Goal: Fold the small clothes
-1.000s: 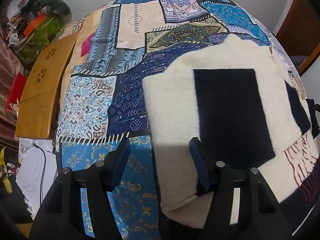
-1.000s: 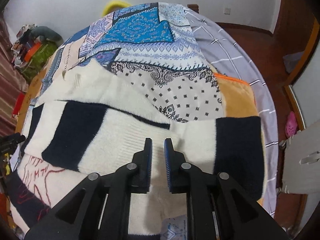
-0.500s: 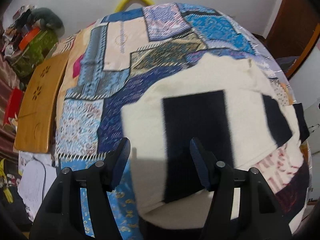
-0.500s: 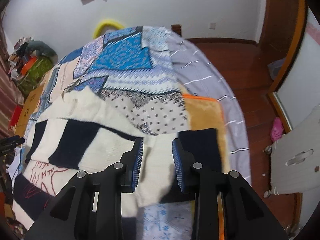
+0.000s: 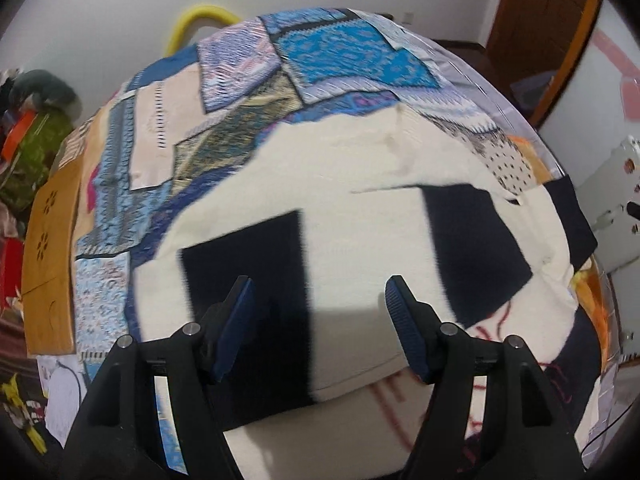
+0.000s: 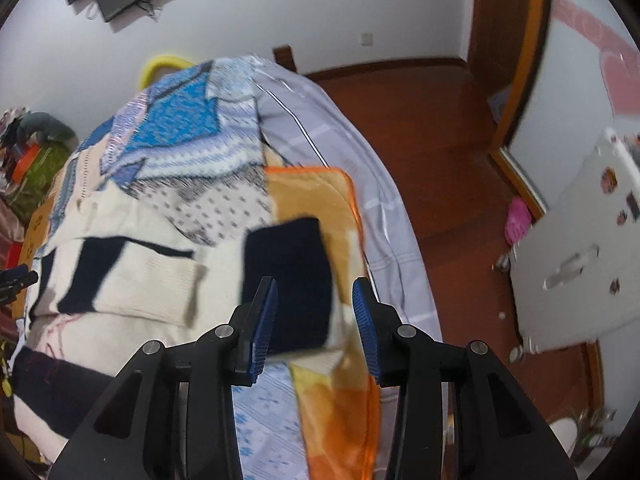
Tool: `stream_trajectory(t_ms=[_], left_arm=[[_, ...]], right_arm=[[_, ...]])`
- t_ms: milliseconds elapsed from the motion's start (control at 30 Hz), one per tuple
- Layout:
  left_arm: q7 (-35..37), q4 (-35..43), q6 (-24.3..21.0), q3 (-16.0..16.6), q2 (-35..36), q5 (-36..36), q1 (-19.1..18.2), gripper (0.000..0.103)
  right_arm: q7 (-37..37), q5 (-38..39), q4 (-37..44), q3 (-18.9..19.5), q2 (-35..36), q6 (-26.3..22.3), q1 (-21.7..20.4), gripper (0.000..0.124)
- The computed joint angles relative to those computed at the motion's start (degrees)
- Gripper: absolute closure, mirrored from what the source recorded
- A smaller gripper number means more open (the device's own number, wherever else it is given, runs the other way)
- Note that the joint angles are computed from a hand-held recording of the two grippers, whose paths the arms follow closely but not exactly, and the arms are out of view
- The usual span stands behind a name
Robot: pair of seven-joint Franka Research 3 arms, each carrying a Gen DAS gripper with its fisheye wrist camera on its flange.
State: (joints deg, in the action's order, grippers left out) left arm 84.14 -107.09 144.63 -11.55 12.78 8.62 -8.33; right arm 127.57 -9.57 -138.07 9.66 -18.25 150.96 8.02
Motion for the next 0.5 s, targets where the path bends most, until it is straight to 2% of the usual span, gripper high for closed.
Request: stream_trajectory(t_ms=[233, 367, 500], left_arm=[[-1.31, 2.49, -2.8, -0.17, 3.35, 2.65, -1.83, 0.036], [-1.6, 3.66, -4.03, -0.24, 4.71, 2.14, -1.62, 0.036], [-1.66, 4.06, -4.22, -0.36, 5.31, 1.43, -1.31, 0.036]], right_arm=[[-1.98, 5.58, -3.81, -2.72, 2.26, 1.76, 0.76, 0.088], [-7.17, 13.9, -4.81, -5.61, 4.1, 5.01, 2.84, 0.088], [-9.67, 19.01, -4.55, -6.21, 6.01, 6.75, 3.16, 0.09]])
